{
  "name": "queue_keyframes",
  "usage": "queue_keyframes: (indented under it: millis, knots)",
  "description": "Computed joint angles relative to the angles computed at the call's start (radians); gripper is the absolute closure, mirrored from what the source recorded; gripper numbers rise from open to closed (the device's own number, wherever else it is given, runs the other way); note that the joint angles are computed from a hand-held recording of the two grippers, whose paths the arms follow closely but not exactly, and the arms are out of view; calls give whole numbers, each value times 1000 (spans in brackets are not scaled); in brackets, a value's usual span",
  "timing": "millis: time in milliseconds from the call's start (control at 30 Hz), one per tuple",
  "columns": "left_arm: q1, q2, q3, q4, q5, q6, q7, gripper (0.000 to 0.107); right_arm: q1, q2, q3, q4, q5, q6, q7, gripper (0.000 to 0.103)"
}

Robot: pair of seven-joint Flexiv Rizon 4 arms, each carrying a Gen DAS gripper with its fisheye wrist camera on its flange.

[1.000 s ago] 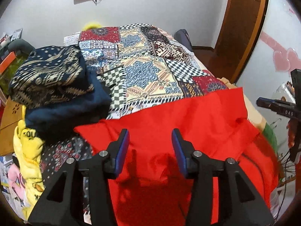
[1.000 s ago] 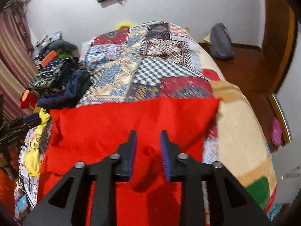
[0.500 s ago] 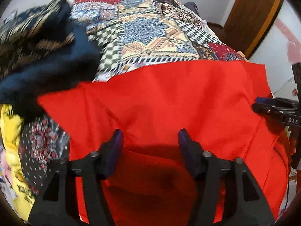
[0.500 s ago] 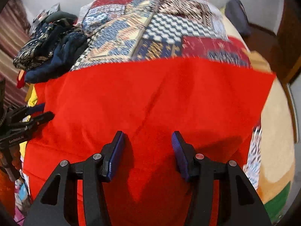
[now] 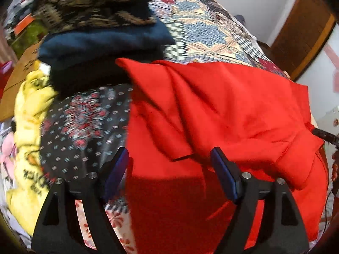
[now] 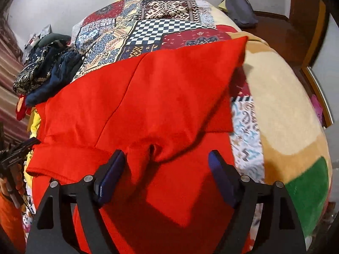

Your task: Fold large clothes

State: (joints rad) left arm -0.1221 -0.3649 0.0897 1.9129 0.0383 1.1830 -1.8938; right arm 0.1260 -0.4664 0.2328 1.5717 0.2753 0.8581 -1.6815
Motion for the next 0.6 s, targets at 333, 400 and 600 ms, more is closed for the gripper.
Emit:
queue_keyframes:
  millis: [333,400,600]
  knots:
    - [95,50,-72,94,-150,122,28,27,-23,11,-22,-6,8,56,48,25]
    - [162,39,-169,132,-309,201,128,26,-29,0,-22,-21,18,62,68,25]
    - [334,-36,-445,152,-697,299,396,26,-59,-82,4,-121,63,12,96,25]
